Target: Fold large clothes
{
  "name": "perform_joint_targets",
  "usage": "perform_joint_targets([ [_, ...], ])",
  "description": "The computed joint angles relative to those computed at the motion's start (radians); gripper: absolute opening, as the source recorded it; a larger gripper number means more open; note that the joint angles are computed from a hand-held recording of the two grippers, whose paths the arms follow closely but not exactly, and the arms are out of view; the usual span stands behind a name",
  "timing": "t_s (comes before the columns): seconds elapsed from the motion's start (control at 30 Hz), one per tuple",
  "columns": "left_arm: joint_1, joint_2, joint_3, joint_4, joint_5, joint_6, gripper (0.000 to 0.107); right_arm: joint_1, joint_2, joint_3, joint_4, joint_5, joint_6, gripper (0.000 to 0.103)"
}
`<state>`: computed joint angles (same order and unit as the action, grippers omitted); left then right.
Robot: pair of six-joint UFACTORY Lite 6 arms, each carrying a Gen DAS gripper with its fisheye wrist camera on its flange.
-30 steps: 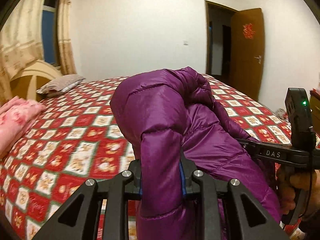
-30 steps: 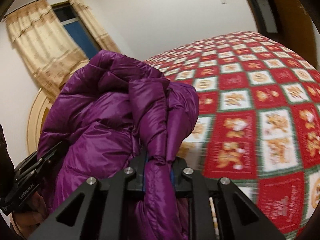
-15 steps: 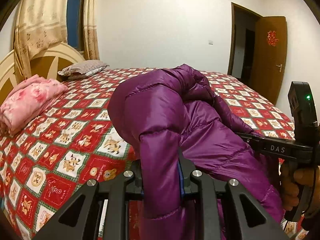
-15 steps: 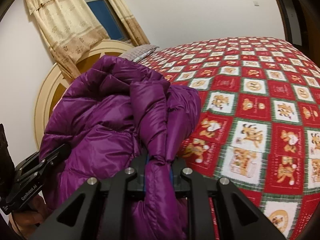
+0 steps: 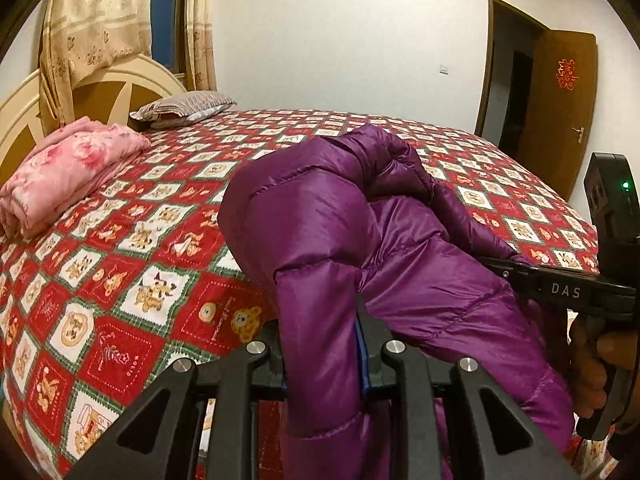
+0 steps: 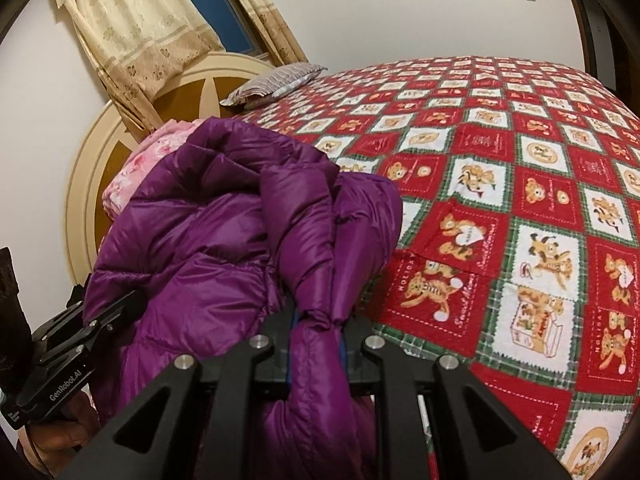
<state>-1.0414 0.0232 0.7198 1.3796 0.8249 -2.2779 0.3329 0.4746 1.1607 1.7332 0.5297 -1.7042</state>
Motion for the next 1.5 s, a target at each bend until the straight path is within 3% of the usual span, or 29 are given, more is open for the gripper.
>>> perform_joint_targets([
  [0.2, 0.012, 0.031, -0.007, -0.006, -0.008, -0.016, 0.037, 0.024, 0.03, 0.018, -0.002, -0.034, -0.003, 0.018],
  [0.43, 0.026, 0.1, 0.004, -0.039, 0.005, -0.024, 0.065, 0.057, 0.053, 0.022, 0.024, -0.103, -0.038, 0.021],
  [0.57, 0.031, 0.133, 0.013, -0.054, 0.036, -0.042, 0.084, 0.063, 0.071, 0.027, 0.05, -0.128, -0.044, 0.029],
  [0.77, 0.053, 0.137, -0.006, -0.028, 0.019, -0.102, 0.093, 0.077, 0.085, 0.022, 0.113, -0.151, -0.106, 0.033],
  [0.97, 0.075, 0.13, -0.046, 0.054, -0.019, -0.201, 0.095, 0.082, 0.1, 0.021, 0.163, -0.159, -0.152, 0.037],
  [1.2, 0.061, 0.143, -0.004, -0.027, 0.016, -0.103, 0.095, 0.094, 0.095, 0.021, 0.176, -0.19, -0.162, 0.041],
  [1.37, -0.055, 0.085, 0.074, -0.22, 0.244, 0.061, 0.095, 0.119, -0.035, -0.07, 0.286, -0.282, -0.263, 0.05],
  [1.5, -0.261, 0.007, 0.181, -0.329, 0.557, 0.12, 0.095, 0.118, -0.354, -0.288, 0.404, -0.318, -0.399, 0.067],
])
